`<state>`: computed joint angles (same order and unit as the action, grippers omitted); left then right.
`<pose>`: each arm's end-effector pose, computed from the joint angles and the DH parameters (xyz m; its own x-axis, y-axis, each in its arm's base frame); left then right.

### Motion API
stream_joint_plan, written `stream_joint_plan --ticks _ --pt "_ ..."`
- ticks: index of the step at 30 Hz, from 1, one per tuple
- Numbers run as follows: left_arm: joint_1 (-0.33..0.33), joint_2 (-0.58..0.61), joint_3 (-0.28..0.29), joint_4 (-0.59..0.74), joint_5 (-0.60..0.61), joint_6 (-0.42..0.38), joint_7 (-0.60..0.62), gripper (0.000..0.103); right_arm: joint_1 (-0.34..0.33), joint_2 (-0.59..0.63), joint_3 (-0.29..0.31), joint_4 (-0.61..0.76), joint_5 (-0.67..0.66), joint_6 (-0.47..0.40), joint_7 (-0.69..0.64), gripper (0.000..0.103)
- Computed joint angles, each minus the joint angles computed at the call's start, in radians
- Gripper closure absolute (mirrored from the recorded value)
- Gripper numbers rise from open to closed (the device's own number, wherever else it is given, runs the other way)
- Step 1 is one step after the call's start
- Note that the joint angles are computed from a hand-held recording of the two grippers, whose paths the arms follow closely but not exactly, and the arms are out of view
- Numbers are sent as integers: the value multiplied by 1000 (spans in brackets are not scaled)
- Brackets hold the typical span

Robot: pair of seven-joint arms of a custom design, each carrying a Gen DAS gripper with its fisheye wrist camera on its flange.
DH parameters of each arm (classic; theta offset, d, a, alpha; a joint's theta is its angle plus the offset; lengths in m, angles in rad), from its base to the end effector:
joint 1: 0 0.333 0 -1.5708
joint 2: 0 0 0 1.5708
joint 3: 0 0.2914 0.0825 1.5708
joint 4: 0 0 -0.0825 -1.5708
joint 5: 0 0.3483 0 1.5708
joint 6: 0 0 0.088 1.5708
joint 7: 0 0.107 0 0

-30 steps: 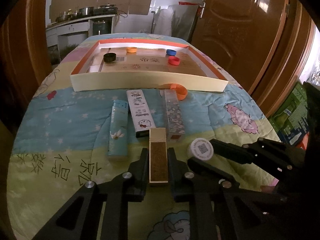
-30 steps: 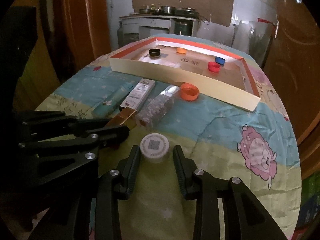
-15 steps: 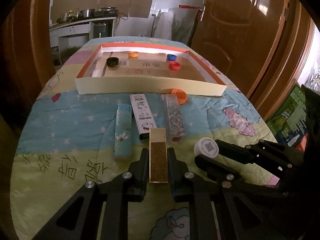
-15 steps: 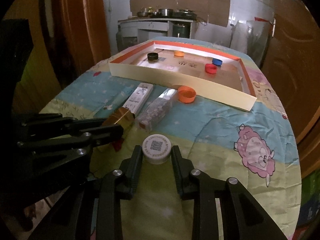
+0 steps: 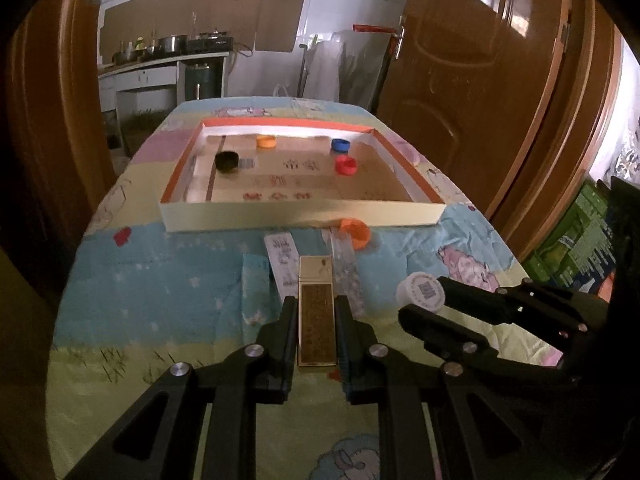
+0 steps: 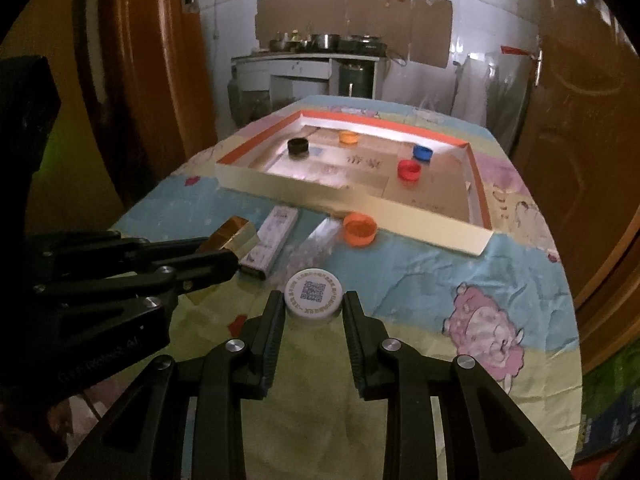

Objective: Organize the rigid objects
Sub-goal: 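Carry the gold box and white container over the box lid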

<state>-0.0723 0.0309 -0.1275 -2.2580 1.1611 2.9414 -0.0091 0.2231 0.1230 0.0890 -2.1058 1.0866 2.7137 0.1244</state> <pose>0.4951 -0.1608 0.3940 0.2263 -0.9586 0.1730 -0.6689 -0.2821 -0.6878 0.5427 0.1408 0.3955 0.7533 -0.6575 -0.0153 -0.4717 -0.5240 -0.7091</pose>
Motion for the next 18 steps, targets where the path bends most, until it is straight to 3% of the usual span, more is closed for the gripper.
stream_joint_plan --ticks 18 --pt "27 27 20 53 -79 -14 112 85 -3 78 13 130 -77 -16 100 73"
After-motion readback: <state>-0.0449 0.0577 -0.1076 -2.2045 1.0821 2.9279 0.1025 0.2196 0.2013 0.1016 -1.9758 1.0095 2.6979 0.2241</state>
